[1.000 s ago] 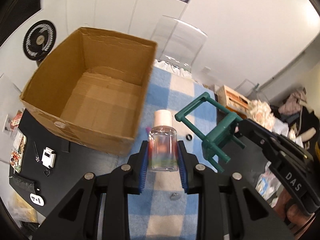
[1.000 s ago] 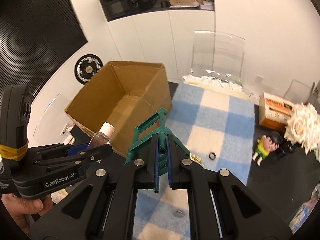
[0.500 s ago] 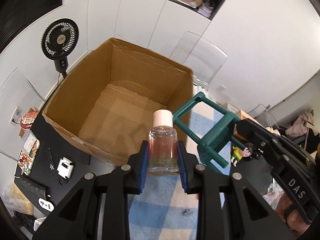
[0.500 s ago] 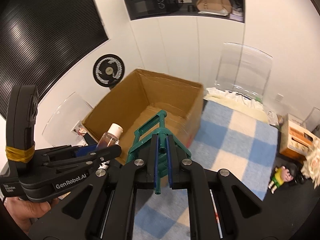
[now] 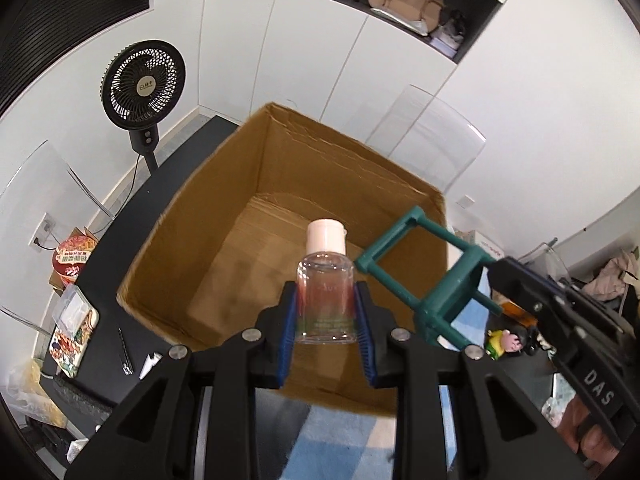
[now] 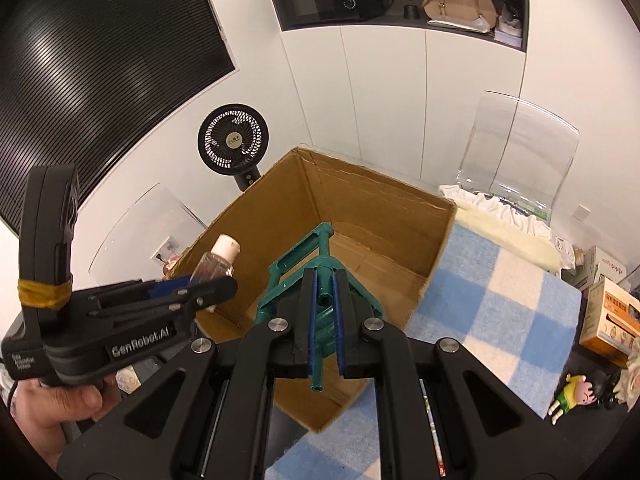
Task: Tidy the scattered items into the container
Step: 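Carry the bottle and green chair with both tools over the cardboard box, then open both tools to drop the bottle and chair into the box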
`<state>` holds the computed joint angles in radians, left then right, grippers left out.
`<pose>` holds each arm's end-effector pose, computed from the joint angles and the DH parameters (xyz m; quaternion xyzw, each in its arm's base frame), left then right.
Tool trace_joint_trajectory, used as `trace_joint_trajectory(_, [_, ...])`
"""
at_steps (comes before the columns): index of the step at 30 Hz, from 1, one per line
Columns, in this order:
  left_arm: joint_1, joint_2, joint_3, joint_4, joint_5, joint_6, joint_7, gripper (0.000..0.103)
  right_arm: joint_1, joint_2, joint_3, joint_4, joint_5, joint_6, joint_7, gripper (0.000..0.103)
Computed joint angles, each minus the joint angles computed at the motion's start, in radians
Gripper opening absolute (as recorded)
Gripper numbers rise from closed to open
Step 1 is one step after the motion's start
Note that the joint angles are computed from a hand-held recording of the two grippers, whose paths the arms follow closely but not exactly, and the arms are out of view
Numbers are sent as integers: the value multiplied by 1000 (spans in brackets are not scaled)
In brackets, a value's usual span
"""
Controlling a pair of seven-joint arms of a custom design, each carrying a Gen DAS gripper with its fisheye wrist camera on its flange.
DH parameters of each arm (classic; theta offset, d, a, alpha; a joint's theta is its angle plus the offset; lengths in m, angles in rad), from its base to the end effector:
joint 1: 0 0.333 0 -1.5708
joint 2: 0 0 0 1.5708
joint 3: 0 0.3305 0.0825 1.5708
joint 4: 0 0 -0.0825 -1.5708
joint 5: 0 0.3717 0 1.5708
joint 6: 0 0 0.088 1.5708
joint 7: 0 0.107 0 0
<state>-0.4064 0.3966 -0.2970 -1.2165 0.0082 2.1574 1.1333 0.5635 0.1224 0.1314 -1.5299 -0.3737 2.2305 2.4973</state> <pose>0.5691 -0.4169 0.6358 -0.6023 0.7473 -0.2803 0.0126 0.4959 0.3912 0.6640 -0.6359 0.6994 -0.1586 0.2852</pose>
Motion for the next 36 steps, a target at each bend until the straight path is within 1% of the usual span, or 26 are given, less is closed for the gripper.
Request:
trace_joint_trajectory(5, [-8, 72, 9, 100, 17, -54, 12, 27, 0, 72, -12, 76, 35, -28, -60, 7])
trace_joint_trajectory(11, [-25, 140, 24, 197, 38, -106, 24, 27, 12, 132, -36, 141, 72, -40, -102, 7])
trace_joint_trajectory(14, [-29, 172, 30, 244, 42, -131, 22, 27, 13, 155, -48, 159, 94, -37, -113, 7])
trace_joint_trajectory(18, [-34, 206, 35, 296, 42, -159, 28, 27, 10, 164, -58, 151, 127, -21, -116, 7])
trace_joint_trajectory(22, [-35, 218, 36, 313, 36, -169, 35, 27, 14, 175, -65, 159, 129, -25, -122, 7])
trace_joint_trajectory(29, [-37, 239, 41, 347, 33, -194, 37, 27, 13, 188, -70, 161, 148, -6, -124, 7])
trace_joint_trajectory(36, [-32, 240, 39, 351, 20, -229, 51, 27, 20, 187, -79, 167, 132, -4, -95, 8])
